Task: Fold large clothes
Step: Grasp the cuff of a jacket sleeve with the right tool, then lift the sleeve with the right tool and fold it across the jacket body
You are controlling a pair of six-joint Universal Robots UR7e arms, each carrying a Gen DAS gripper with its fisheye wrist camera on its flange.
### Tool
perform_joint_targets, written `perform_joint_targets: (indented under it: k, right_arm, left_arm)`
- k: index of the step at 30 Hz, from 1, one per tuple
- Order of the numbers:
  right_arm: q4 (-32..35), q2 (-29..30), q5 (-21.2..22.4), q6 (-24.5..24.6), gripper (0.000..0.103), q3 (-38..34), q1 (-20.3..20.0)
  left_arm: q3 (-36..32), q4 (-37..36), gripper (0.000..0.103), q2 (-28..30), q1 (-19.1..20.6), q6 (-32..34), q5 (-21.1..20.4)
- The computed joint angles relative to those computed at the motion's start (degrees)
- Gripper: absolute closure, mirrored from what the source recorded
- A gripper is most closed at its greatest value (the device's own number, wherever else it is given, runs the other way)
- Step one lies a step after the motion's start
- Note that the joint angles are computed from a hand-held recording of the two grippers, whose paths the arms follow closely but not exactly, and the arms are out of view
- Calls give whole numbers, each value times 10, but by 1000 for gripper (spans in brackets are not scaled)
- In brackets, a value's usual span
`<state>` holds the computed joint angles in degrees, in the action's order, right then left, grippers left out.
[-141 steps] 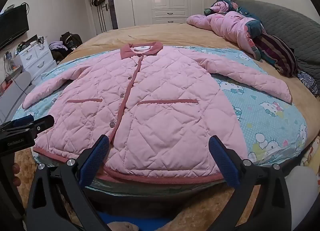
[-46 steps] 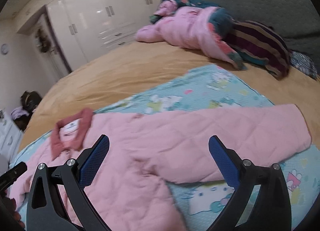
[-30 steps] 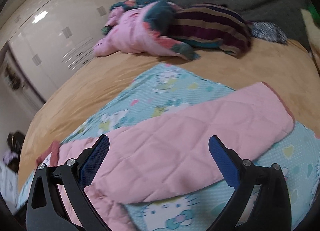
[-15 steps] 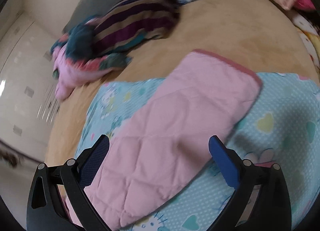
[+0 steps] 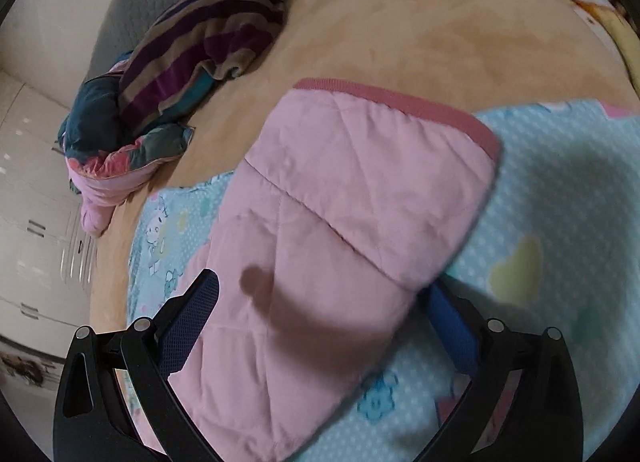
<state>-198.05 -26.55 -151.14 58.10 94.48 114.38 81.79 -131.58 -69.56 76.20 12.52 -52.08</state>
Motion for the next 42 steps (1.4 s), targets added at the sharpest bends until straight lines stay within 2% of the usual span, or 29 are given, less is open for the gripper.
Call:
perform_joint_targets:
  k: [2, 4, 6, 8, 11, 12, 14, 20, 24, 32, 35, 38, 42]
  right_arm:
    - [-40, 5, 8, -33, 4, -2, -3]
    - [-84, 10, 18, -64, 13, -2, -7]
    - [-110, 10, 39, -94, 57, 1, -14]
    - [-163, 13, 77, -135, 64, 3, -19]
    - [-217, 26, 92, -234, 75, -27, -4]
    - [-234, 31, 104, -275, 77, -44, 4]
    - [-251, 38, 127, -323, 78, -67, 17]
    - [-244, 62, 189, -429, 78, -145, 56]
    - [-223, 79, 244, -454, 78, -187, 70]
    - [-145, 130, 301, -505, 78, -292, 102]
    - [-114, 154, 333, -507, 79, -340, 111]
    - [-87, 182, 333, -523, 80, -392, 127]
    - [-22, 231, 350, -512, 80, -491, 143]
  left_arm:
    - [-9, 9, 9, 0, 3, 1, -3]
    - [-18, 13, 9, 0, 3, 2, -3]
    - [-27, 17, 9, -2, 2, 4, -2]
    - [-37, 18, 9, -6, 2, 3, -2]
    - [-51, 25, 9, -11, 1, -2, -4]
    - [-55, 26, 9, -13, 0, -1, -2]
    - [-60, 25, 9, -18, -2, -1, 4]
    - [-74, 43, 9, -37, -7, -2, 5]
    - [-90, 71, 9, -50, -6, -11, -6]
    - [-123, 97, 9, -78, 2, 2, -5]
    - [-136, 107, 9, -89, 10, 7, -7]
    - [-153, 115, 9, -95, 20, 8, -13]
    - [-183, 128, 9, -95, 33, -1, -20]
